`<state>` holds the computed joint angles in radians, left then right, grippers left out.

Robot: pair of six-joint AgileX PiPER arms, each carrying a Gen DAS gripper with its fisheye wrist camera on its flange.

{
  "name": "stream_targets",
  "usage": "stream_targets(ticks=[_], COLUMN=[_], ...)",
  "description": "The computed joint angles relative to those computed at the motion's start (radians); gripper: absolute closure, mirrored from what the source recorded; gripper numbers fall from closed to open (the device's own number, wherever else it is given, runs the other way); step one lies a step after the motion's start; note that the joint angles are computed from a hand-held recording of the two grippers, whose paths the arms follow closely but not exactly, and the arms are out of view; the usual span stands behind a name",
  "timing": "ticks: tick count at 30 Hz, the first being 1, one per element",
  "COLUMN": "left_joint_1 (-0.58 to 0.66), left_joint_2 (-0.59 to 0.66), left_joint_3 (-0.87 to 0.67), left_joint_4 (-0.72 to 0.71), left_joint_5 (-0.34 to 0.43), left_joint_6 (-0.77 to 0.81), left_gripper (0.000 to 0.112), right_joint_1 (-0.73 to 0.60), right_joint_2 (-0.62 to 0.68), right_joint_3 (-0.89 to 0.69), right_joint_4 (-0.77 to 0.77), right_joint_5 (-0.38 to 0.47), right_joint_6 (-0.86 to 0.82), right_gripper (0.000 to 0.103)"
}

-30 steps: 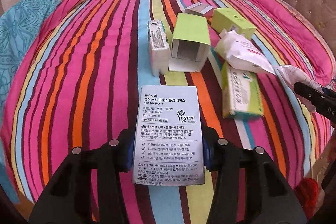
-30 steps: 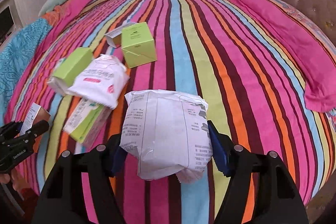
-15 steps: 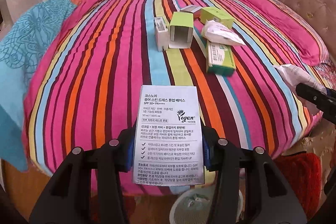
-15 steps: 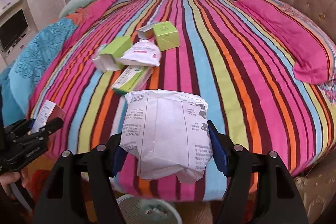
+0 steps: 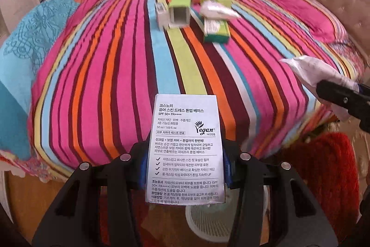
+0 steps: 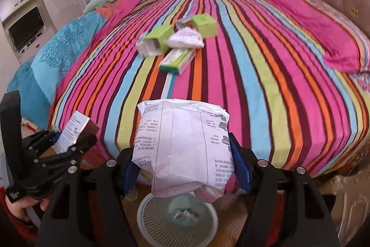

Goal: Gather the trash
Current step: 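Carry the leaflet and wrapper over the wastebasket and open both tools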

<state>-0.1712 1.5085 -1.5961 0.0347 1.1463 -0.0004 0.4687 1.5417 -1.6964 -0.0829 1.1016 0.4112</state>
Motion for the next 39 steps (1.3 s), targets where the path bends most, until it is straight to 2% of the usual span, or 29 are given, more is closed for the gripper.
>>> stream_targets(ticks=[7, 13, 20, 28, 39], left_joint_1=[-0.007, -0.043, -0.055, -0.057, -0.068], left_joint_2=[-0.102, -0.110, -0.069, 0.025, 0.165], left_joint_3=[0.239, 0.357, 0.400, 0.404, 0.385], left_joint_4=[-0.063, -0.079, -0.109, -0.151, -0.195], left_joint_5=[-0.023, -0.044, -0.040, -0.006, 0.042], left_joint_6=[0.003, -0.009, 0.000, -0.006, -0.001], left_gripper=[0.065, 0.065, 0.065, 0.065, 0.065], right_joint_1=[0.020, 0.005, -0.004, -0.086, -0.097], right_joint_2=[-0.065, -0.064, -0.009, 0.060, 0.178], right_joint_3=[0.192, 0.318, 0.369, 0.442, 0.447], right_joint_4=[0.072, 0.165, 0.260, 0.426, 0.484], right_joint_5=[-0.023, -0.026, -0.006, -0.004, 0.016], right_joint_6=[0.067, 0.096, 0.083, 0.045, 0.068], right_gripper=[0.038, 0.038, 0.038, 0.038, 0.038])
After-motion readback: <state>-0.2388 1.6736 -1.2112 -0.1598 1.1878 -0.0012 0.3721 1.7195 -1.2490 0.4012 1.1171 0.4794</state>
